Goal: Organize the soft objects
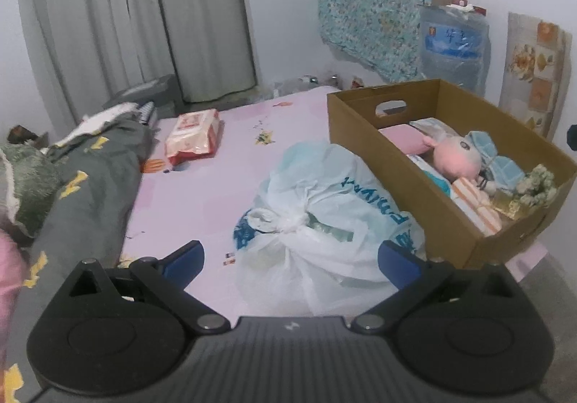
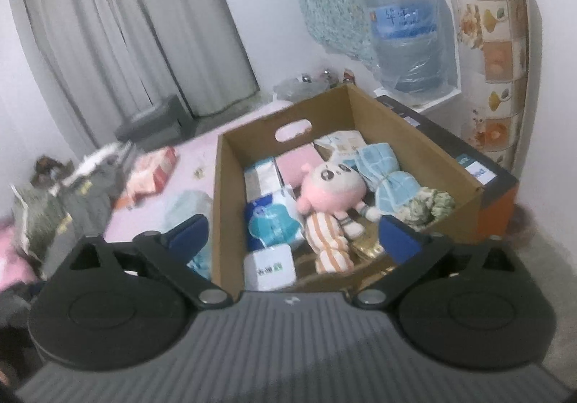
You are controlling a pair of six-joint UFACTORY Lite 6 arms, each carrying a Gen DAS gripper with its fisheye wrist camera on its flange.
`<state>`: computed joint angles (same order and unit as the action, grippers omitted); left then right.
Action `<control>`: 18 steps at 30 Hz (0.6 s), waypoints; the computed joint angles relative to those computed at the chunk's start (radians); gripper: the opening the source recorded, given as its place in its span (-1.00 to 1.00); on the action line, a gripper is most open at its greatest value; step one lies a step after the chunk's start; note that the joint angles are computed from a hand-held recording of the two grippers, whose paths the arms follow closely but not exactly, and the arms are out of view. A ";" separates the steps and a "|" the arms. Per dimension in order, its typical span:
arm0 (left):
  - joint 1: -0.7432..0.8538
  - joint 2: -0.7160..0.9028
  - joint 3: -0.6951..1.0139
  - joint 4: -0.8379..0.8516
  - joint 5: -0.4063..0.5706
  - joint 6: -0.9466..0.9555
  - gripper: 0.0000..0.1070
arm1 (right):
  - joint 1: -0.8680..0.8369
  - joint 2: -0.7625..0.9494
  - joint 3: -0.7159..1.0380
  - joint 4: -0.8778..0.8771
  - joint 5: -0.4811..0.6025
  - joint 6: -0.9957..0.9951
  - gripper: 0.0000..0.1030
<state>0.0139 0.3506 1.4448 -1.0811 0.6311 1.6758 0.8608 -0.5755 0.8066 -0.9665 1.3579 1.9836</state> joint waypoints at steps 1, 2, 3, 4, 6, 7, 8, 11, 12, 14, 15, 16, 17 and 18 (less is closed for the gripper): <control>0.001 -0.020 -0.026 -0.022 -0.018 0.018 0.92 | 0.002 0.014 0.009 0.004 0.005 -0.017 0.98; 0.004 -0.035 -0.044 -0.037 -0.028 0.026 0.92 | 0.012 0.036 0.025 0.011 0.012 -0.029 0.98; 0.008 -0.045 -0.053 -0.037 -0.028 0.020 0.92 | 0.019 0.058 0.043 0.019 0.010 -0.045 0.98; 0.011 -0.047 -0.049 -0.021 -0.018 -0.002 0.92 | 0.020 0.074 0.054 0.024 0.003 -0.056 0.98; 0.015 -0.019 0.001 0.066 0.031 -0.117 0.92 | 0.016 0.109 0.080 0.037 -0.016 -0.077 0.98; 0.016 0.009 0.044 0.126 0.074 -0.195 0.92 | 0.017 0.133 0.096 0.046 -0.022 -0.080 0.98; 0.012 0.032 0.078 0.170 0.102 -0.259 0.92 | 0.015 0.149 0.106 0.052 -0.027 -0.081 0.98; -0.001 0.042 0.085 0.217 0.121 -0.340 0.92 | 0.028 0.205 0.125 0.065 -0.047 -0.059 0.98; -0.008 0.032 0.071 0.227 0.112 -0.347 0.92 | 0.030 0.218 0.126 0.070 -0.064 -0.057 0.98; -0.020 0.009 0.037 0.232 0.095 -0.351 0.92 | 0.020 0.237 0.126 0.080 -0.113 -0.070 0.98; -0.022 0.002 0.027 0.236 0.097 -0.360 0.92 | 0.006 0.250 0.132 0.094 -0.140 -0.083 0.98; -0.023 -0.001 0.025 0.243 0.106 -0.373 0.92 | -0.008 0.268 0.141 0.108 -0.162 -0.101 0.98; -0.024 -0.005 0.022 0.249 0.115 -0.387 0.92 | -0.017 0.283 0.147 0.116 -0.179 -0.114 0.98; -0.025 -0.010 0.018 0.250 0.119 -0.396 0.92 | -0.027 0.303 0.154 0.125 -0.197 -0.131 0.98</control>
